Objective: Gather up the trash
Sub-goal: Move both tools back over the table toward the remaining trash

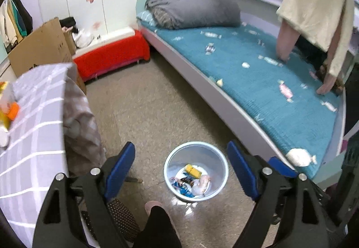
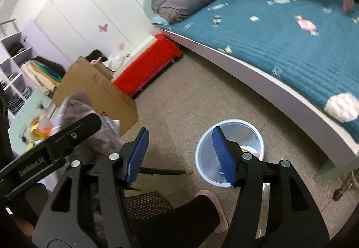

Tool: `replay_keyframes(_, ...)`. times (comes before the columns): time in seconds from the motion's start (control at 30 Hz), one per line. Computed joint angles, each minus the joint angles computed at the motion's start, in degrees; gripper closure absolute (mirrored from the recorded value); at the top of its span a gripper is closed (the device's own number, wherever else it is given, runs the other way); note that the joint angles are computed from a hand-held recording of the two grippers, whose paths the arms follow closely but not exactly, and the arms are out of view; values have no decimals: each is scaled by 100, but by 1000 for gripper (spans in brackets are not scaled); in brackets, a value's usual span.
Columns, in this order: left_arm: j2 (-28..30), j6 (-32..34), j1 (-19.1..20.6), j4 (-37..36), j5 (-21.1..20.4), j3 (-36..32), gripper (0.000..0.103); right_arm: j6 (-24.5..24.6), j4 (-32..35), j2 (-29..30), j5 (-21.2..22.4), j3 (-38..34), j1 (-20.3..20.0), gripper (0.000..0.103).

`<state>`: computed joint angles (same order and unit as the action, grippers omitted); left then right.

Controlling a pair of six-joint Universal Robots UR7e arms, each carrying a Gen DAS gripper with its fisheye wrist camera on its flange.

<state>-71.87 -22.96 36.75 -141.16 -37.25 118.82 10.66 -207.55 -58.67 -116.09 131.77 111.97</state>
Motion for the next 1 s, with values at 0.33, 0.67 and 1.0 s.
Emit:
replay_keyframes(0.33, -1872, -730, -823, 1529, 932, 371, 17, -440, 423, 191, -288, -672, 1263, 43)
replay_keyframes(0.67, -3319, -2384, -687, 4522, 1417, -156, 16, -665, 1766, 1227, -198, -2149, 1976, 43)
replay_keyframes(1.0, -3365, -1062, 165, 3911, 1565, -521, 16, -604, 2929, 2094, -230, -3421, 2116, 43)
